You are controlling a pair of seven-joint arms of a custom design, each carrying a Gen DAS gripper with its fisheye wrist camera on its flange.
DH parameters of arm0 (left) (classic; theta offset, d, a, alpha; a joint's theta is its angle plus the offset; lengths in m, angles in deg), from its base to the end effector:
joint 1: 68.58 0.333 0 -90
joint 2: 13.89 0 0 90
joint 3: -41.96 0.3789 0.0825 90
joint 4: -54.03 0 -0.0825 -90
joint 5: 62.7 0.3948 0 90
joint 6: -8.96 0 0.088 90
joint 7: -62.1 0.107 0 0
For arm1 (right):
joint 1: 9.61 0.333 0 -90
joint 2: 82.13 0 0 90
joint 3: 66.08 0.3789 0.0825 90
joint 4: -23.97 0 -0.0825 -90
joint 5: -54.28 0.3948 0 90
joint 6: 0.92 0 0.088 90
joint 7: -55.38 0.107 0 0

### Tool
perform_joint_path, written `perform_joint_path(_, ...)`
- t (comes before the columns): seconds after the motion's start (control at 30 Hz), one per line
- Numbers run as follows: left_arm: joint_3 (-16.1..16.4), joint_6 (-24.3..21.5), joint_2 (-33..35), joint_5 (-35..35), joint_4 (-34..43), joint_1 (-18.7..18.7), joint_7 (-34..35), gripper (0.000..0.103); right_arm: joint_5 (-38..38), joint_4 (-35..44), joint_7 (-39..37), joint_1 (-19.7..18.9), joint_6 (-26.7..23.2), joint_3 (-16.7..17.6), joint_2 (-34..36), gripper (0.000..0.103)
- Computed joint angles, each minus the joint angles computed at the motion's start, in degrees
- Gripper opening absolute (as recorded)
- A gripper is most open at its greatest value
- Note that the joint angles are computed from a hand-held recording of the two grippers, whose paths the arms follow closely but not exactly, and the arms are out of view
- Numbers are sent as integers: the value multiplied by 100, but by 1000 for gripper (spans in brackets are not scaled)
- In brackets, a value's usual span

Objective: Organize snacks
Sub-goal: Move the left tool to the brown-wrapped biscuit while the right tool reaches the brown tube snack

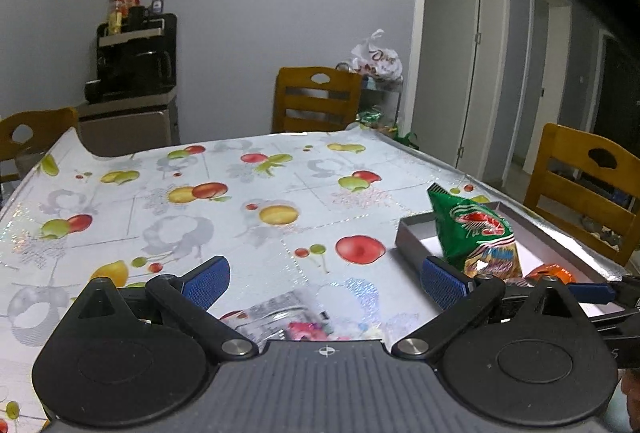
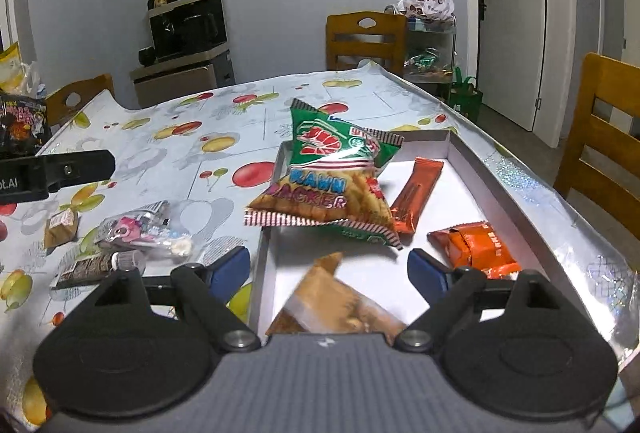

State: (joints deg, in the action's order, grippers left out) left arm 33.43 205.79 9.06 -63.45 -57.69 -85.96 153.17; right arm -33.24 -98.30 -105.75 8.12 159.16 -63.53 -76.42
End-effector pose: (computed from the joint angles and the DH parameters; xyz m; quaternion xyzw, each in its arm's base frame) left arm 0.6349 -0.2895 0.4612 -0.4692 0.7151 -0.4488 0.2591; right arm 0.5338 0.2459 0.4454 -0.5677 0.6881 -0.3140 0.3249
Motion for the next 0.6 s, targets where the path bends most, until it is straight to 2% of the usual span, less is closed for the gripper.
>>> perform_joint_path(0.07, -16, -3, -36, 10, -67, 56, -24, 103, 57, 1, -49, 24, -29, 21, -6, 87)
perform_joint_path(0.17, 166, -39, -89, -105, -148, -69, 6, 103, 92, 11, -68, 68, -63, 47, -27, 87)
perform_joint_path(0.27, 213, -38, -151, -138, -249, -60, 37, 103, 99, 37, -119, 121, -115, 80, -52, 87)
perform_joint_path(0.6, 27, 208, -348, -76, -616, 359, -79, 103, 77, 344, -296, 320, -252, 185, -2, 87)
